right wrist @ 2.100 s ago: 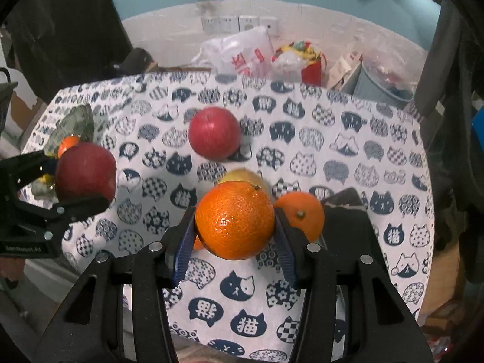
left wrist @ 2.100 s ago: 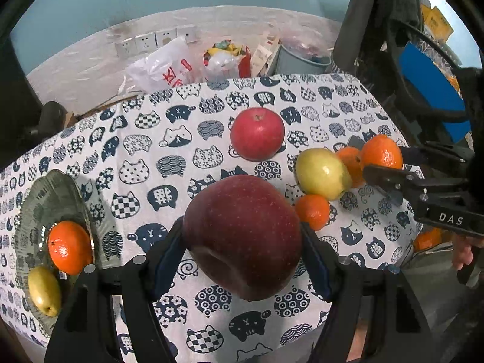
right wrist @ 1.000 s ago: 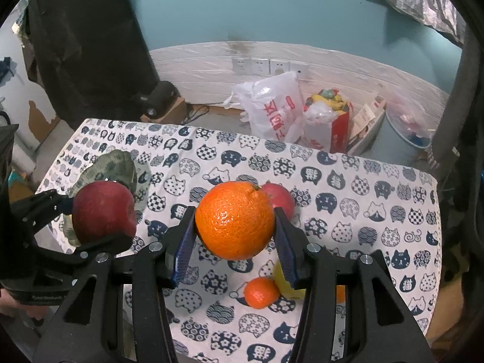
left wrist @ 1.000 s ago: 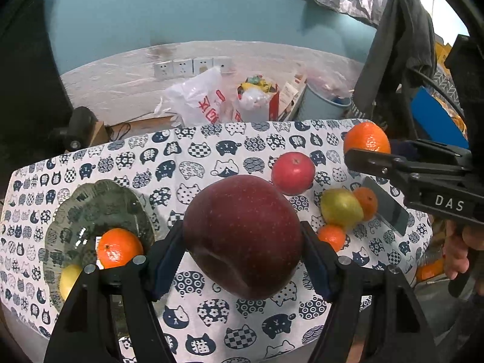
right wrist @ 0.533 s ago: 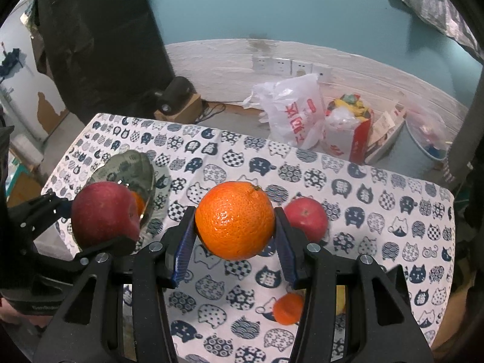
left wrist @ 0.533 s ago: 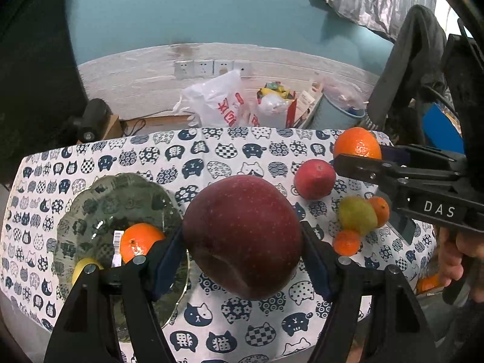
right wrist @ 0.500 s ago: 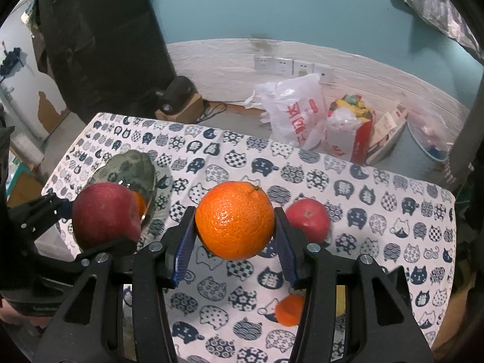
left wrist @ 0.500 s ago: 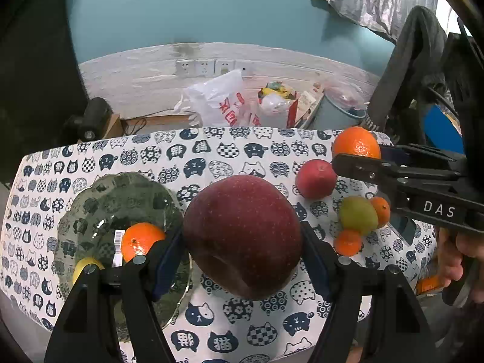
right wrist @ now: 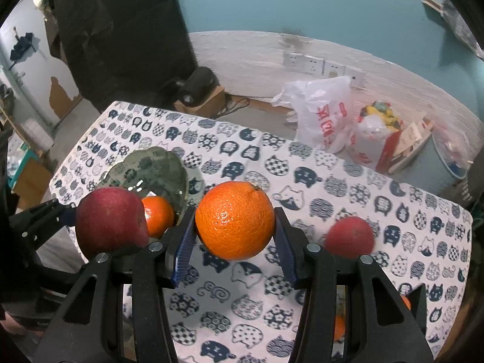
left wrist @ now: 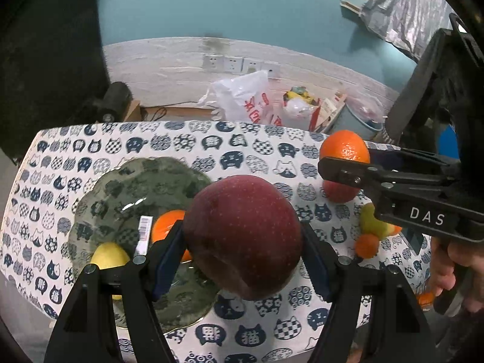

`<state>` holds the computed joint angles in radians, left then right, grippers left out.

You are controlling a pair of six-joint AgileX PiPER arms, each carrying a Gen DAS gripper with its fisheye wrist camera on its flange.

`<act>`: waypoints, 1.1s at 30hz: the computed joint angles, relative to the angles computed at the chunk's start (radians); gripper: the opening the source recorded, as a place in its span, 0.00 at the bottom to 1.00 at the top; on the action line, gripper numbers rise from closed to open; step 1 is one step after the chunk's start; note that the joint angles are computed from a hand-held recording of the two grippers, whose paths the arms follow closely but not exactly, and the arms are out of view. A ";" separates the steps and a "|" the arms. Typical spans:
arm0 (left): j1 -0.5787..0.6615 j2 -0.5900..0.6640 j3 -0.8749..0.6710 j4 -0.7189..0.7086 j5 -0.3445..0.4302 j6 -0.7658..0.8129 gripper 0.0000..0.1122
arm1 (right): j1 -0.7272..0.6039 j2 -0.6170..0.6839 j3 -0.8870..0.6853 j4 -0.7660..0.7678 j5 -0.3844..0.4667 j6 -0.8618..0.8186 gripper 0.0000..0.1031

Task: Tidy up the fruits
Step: 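Carry the apple with the left gripper while the right gripper carries the orange toward the glass plate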

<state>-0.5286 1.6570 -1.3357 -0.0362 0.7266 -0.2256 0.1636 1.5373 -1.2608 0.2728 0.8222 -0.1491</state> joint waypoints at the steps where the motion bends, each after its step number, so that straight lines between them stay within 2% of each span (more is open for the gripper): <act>1: 0.010 -0.003 0.008 -0.004 -0.003 0.004 0.66 | 0.011 0.010 -0.010 -0.003 0.000 0.008 0.47; 20: 0.197 -0.011 0.158 -0.082 -0.045 0.092 0.66 | 0.194 0.201 -0.172 -0.039 0.005 0.112 0.47; 33: 0.218 0.028 0.210 -0.106 -0.054 0.119 0.66 | 0.245 0.250 -0.210 -0.050 0.015 0.130 0.48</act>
<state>-0.3107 1.6850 -1.1260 -0.1420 0.6730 -0.1067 0.4086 1.7870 -1.4706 0.2233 0.8372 -0.0192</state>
